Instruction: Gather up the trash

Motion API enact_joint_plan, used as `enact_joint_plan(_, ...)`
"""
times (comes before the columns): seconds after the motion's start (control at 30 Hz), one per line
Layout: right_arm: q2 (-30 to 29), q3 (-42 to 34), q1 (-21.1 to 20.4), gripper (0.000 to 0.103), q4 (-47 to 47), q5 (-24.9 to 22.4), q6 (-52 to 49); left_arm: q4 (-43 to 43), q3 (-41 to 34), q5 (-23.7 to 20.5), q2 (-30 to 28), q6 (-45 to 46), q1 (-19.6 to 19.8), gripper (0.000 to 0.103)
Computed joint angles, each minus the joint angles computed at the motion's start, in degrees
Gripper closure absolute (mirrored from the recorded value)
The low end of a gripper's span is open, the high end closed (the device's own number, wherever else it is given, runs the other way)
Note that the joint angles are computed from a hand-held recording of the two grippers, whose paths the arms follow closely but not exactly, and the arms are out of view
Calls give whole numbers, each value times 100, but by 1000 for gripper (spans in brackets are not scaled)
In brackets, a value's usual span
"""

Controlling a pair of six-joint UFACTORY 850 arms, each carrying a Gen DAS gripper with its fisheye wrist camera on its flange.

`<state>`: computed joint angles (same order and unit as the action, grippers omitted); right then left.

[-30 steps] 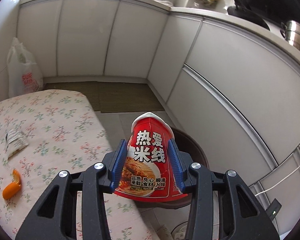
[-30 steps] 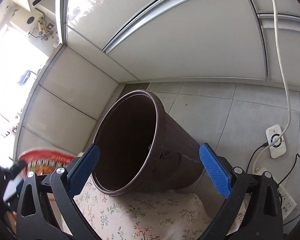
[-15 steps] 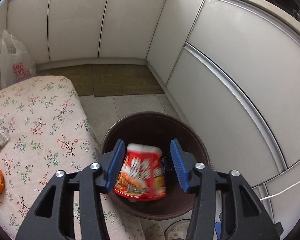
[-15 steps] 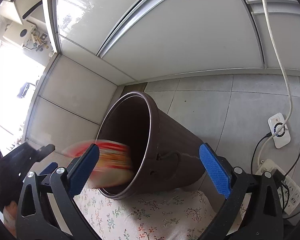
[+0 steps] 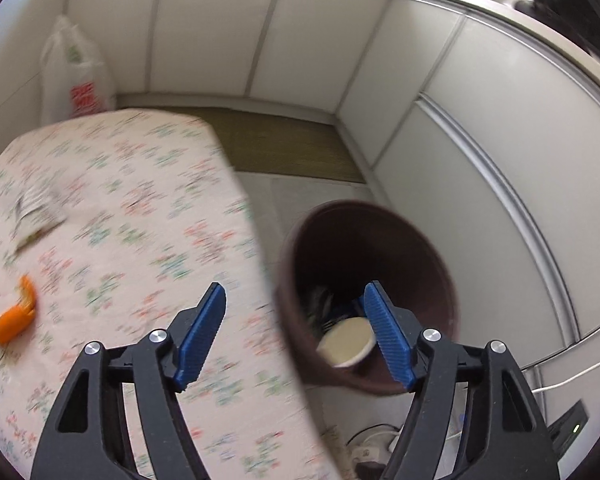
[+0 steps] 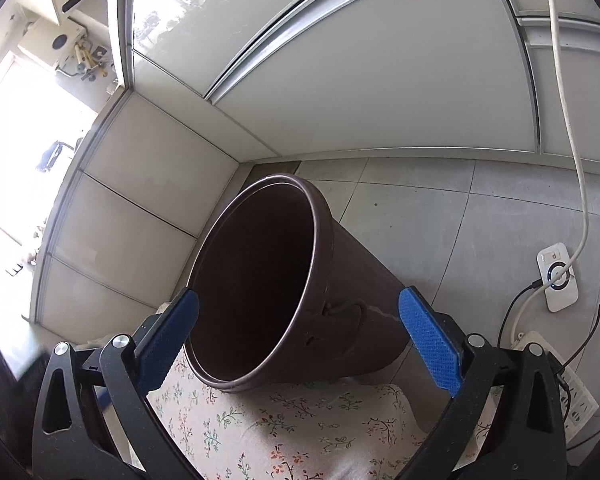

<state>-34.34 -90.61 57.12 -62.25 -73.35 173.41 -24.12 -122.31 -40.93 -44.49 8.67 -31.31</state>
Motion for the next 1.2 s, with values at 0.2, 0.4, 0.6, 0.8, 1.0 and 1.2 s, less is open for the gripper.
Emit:
enact_joint_plan(0.2, -37, -121, -43, 7, 99, 62, -297, 636, 896, 297, 454, -346, 404, 31)
enact_joint_plan(0.4, -68, -204, -43, 7, 161, 23, -431, 1332, 1451, 481, 655, -967, 883, 30)
enact_joint_plan(0.6, -176, -428, -63, 7, 291, -59, -811, 1886, 1625, 515, 666, -1365, 1314, 30)
enact_joint_plan(0.8, -290, -647, -74, 7, 420, -194, -1158, 1851, 1717, 578, 641, -1264, 1573, 30)
enact_joint_plan(1.0, -447, -943, -91, 7, 550, -375, -1606, 1514, 1807, 745, 619, -609, 1586, 30)
enact_joint_plan(1.2, -562, -1152, -107, 7, 683, -511, -1885, 1284, 1743, 700, 501, -69, 1534, 30)
